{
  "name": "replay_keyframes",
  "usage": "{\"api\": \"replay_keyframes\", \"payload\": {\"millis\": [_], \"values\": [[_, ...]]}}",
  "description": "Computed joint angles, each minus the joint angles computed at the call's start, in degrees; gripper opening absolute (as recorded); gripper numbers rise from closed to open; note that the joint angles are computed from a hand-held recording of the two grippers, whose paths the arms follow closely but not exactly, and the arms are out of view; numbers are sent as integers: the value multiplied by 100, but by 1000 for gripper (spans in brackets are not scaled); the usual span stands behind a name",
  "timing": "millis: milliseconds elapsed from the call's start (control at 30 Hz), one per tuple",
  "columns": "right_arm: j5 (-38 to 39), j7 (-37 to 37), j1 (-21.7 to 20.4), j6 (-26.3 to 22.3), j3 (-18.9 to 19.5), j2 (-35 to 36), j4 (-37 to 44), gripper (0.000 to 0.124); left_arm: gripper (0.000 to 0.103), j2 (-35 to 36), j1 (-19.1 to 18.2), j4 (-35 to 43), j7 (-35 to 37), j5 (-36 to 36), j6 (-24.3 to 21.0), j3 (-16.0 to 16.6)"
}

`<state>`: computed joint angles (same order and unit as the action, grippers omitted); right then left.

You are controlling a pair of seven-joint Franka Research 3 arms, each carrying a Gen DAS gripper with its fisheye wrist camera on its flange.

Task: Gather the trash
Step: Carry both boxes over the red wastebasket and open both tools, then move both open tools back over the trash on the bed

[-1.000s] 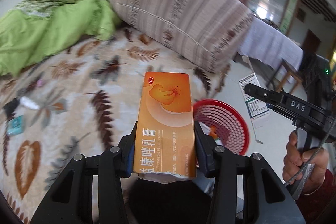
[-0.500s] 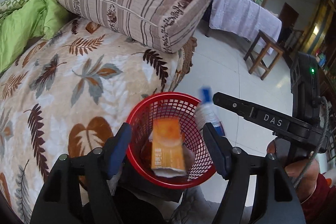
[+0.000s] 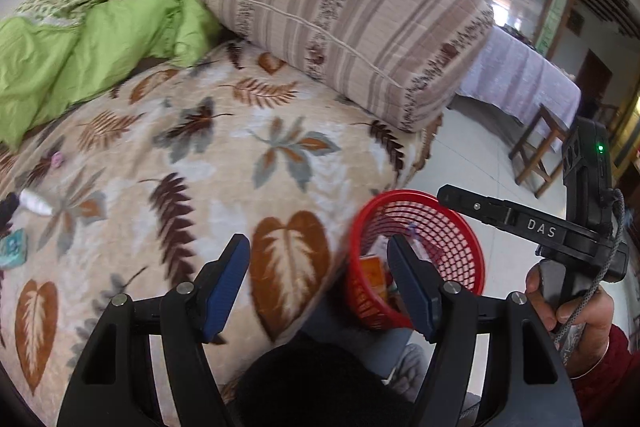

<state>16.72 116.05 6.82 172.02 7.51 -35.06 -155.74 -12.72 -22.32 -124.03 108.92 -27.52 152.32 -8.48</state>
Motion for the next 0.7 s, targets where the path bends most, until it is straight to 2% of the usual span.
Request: {"api": "replay_keyframes", "payload": {"millis": [267,367,433,500,567,633,700], "values": [[-168,-407,499,13,101,1101,1146,54,70,-383,462,-480,-275,61,130,447],[42,-905,1040,-66,-166,1771,1800,54,70,-455,758,-661,-600,306,326,538],[80,-1123,1174,-201,-157,2214,2257,54,70,-458,1062,-745,-1006,627,411,587],[418,-1633,1454,-403,-270,2719,2820,54,70,-424,1260,-780,-1282,756,487,708],[612,-1990,1542,-664,-231,3237,3426,54,70,-374,1709,-834,-1945,1301,604,622],[485,-2148,1548,-920,-126,3809,4114,54,70,-242,2146,-833,-2707,1882,699,546],[56,-2013,1635,-1232,-89,4475,4964,54,70,-41,2388,-746,-3280,2161,669,596]]}}
